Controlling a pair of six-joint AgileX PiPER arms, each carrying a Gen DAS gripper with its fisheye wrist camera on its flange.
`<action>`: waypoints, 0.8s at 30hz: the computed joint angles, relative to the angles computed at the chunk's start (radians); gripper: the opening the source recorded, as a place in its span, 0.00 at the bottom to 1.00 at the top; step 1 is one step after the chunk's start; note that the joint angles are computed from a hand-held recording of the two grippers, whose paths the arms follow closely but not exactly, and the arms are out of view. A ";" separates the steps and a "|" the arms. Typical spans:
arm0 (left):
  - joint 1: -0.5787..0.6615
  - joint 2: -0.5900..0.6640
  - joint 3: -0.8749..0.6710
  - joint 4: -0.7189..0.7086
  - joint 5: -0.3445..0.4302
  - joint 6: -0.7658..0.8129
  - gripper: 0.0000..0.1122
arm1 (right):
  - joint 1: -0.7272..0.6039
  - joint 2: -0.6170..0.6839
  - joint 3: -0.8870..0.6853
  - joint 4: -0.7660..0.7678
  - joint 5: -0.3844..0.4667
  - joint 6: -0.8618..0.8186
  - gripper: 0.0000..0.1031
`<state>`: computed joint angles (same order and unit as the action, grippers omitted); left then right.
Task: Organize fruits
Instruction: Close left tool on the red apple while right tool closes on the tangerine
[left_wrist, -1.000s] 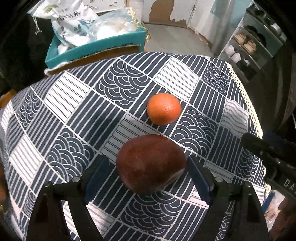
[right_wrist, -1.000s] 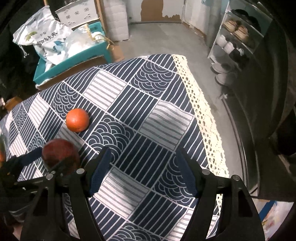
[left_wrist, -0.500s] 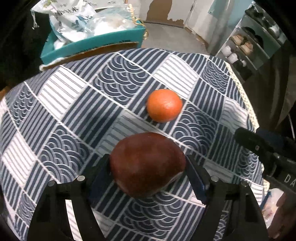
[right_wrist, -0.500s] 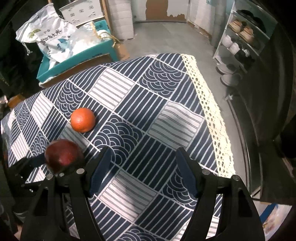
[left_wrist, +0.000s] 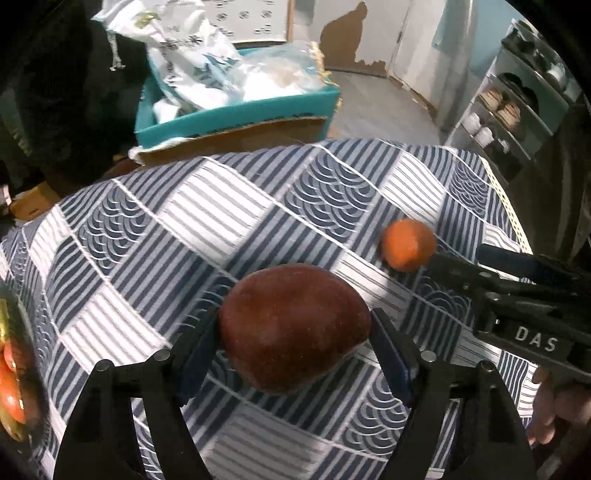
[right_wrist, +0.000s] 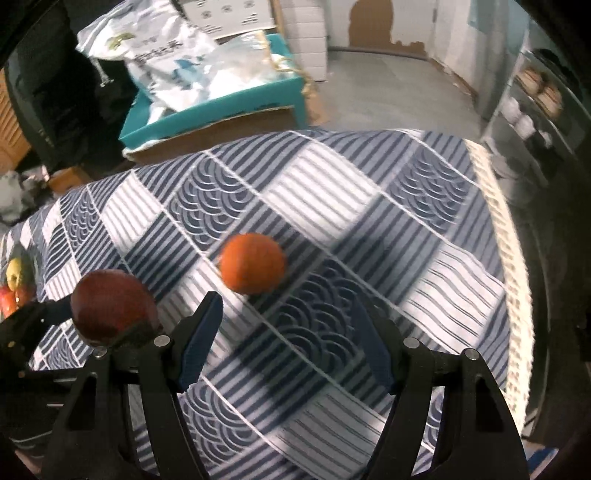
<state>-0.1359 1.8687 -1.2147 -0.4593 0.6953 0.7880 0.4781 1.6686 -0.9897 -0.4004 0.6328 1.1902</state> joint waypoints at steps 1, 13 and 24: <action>0.013 0.008 -0.015 -0.001 0.006 0.002 0.72 | -0.002 0.015 -0.016 0.004 -0.006 -0.012 0.70; 0.132 0.074 -0.128 -0.008 0.071 0.033 0.71 | -0.045 0.180 -0.156 0.057 -0.014 -0.123 0.70; 0.201 0.089 -0.188 -0.025 0.124 0.057 0.72 | -0.049 0.211 -0.150 0.070 -0.034 -0.104 0.45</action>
<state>0.0651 1.9573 -1.4029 -0.4841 0.8193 0.8452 0.4292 1.8801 -1.1402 -0.3302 0.5990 1.0863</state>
